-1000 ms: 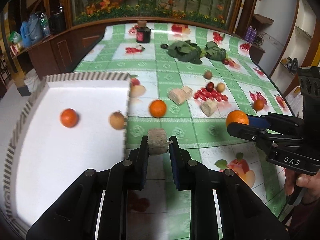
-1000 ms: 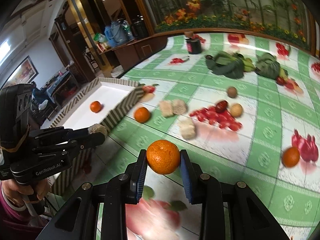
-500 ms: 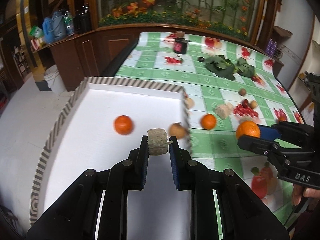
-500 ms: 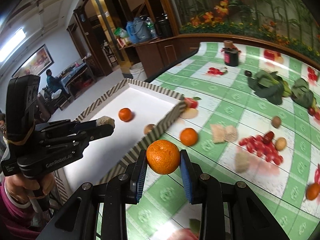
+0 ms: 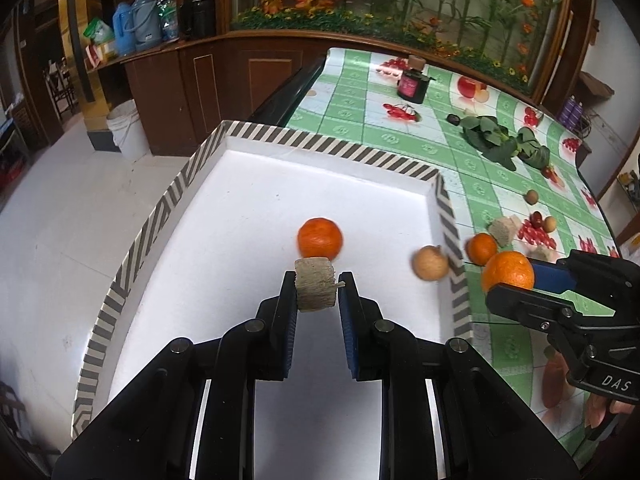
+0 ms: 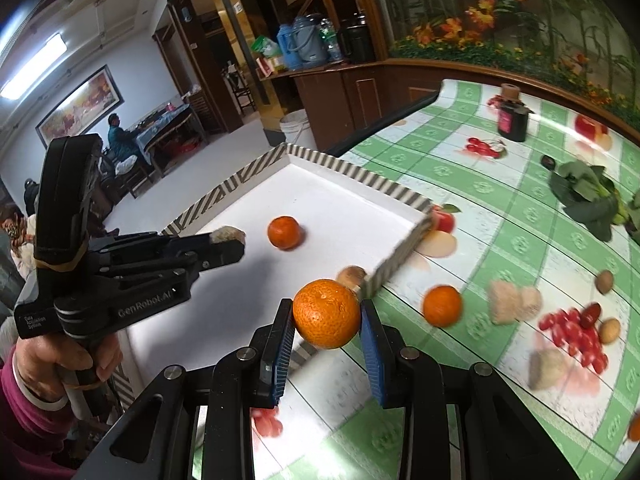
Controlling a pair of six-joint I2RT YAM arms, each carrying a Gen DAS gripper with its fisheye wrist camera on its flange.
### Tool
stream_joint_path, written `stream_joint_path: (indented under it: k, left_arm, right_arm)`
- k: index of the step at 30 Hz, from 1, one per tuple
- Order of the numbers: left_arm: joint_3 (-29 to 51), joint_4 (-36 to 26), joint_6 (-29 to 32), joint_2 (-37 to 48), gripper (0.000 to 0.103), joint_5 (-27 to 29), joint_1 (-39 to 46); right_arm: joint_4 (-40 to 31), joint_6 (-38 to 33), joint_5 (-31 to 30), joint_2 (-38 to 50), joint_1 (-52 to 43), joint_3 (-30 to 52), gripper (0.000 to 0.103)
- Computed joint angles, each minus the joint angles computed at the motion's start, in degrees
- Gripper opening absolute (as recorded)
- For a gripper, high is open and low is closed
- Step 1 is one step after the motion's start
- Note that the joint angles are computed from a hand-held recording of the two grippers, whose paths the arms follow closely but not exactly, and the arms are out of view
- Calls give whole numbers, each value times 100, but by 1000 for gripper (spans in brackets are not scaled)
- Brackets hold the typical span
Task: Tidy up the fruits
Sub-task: 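Carry the cube and orange into the white tray and open both grippers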
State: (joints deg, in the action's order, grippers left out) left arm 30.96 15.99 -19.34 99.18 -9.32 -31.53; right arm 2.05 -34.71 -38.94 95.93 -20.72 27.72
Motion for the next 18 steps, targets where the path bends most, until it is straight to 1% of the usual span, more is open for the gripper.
stream_joint_path:
  k: [8,11,18]
  left_arm:
    - [113,20,55,240,19,139,326]
    - [129,19,28,310,19,226,431]
    - [183,13,-20,439,20,215,442]
  right_arm:
    - [490,495,360,544,793,277,31]
    - [577,552,446,706,940,327,31]
    - [853,699,757,1027,1276,392,31]
